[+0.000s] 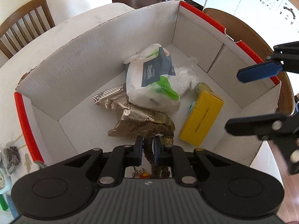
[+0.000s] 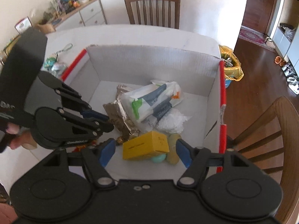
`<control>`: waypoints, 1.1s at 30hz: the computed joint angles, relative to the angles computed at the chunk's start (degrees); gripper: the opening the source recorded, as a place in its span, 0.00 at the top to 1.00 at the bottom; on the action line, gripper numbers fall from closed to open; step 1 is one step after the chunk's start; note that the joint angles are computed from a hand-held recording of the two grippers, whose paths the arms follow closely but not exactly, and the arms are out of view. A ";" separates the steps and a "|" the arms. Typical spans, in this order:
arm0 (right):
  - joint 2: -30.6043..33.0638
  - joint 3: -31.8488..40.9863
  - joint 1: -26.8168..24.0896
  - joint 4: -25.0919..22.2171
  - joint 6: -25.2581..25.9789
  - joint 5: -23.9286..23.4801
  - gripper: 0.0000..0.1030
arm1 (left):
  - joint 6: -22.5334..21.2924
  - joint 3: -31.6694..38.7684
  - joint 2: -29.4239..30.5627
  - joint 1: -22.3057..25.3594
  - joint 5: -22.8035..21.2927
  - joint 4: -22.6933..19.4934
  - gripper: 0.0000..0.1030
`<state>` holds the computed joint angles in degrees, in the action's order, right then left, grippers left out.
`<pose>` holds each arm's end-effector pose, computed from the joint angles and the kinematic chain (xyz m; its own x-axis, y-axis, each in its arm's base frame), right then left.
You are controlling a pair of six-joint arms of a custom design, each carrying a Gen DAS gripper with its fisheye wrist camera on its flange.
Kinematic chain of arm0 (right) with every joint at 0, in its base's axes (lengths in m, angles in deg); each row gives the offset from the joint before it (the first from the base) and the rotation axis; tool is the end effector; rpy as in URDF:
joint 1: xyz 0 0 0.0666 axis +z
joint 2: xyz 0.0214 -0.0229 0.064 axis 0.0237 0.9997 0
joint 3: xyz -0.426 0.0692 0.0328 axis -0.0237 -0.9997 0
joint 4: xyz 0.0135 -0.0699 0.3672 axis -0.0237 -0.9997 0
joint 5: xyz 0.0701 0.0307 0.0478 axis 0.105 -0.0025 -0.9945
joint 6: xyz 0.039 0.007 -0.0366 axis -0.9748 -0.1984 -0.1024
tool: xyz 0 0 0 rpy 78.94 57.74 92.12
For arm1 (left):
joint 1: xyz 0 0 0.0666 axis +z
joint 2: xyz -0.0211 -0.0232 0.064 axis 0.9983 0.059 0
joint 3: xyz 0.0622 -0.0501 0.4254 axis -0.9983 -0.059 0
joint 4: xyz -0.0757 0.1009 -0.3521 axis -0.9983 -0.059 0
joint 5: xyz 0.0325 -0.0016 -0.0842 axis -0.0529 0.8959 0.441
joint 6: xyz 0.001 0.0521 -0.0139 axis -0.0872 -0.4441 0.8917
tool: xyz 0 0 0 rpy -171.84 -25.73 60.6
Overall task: Organize objects
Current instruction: 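Open both grippers to drop the yellow box and bracelet into the box, then withdraw both tools from the box toward the green pouch and tape dispenser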
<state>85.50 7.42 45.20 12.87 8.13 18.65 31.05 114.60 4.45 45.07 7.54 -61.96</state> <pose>0.3198 0.3014 0.5263 -0.8366 -0.2208 -0.5014 -0.3287 0.9344 0.1370 0.3855 -0.3432 0.4714 -0.7127 0.5932 -0.3743 0.6479 0.7612 -0.0275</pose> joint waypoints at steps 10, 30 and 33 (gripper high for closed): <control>-3.53 -0.70 1.81 1.68 -4.20 4.05 0.30 | 2.15 -3.00 -4.82 0.54 1.60 4.08 0.86; -7.58 -0.06 9.58 5.19 -10.57 14.37 0.14 | 5.47 -8.39 -15.95 0.45 3.64 13.17 0.23; -7.67 0.05 10.90 5.84 -11.37 15.54 0.09 | 6.11 -8.99 -17.18 1.39 4.12 14.14 0.20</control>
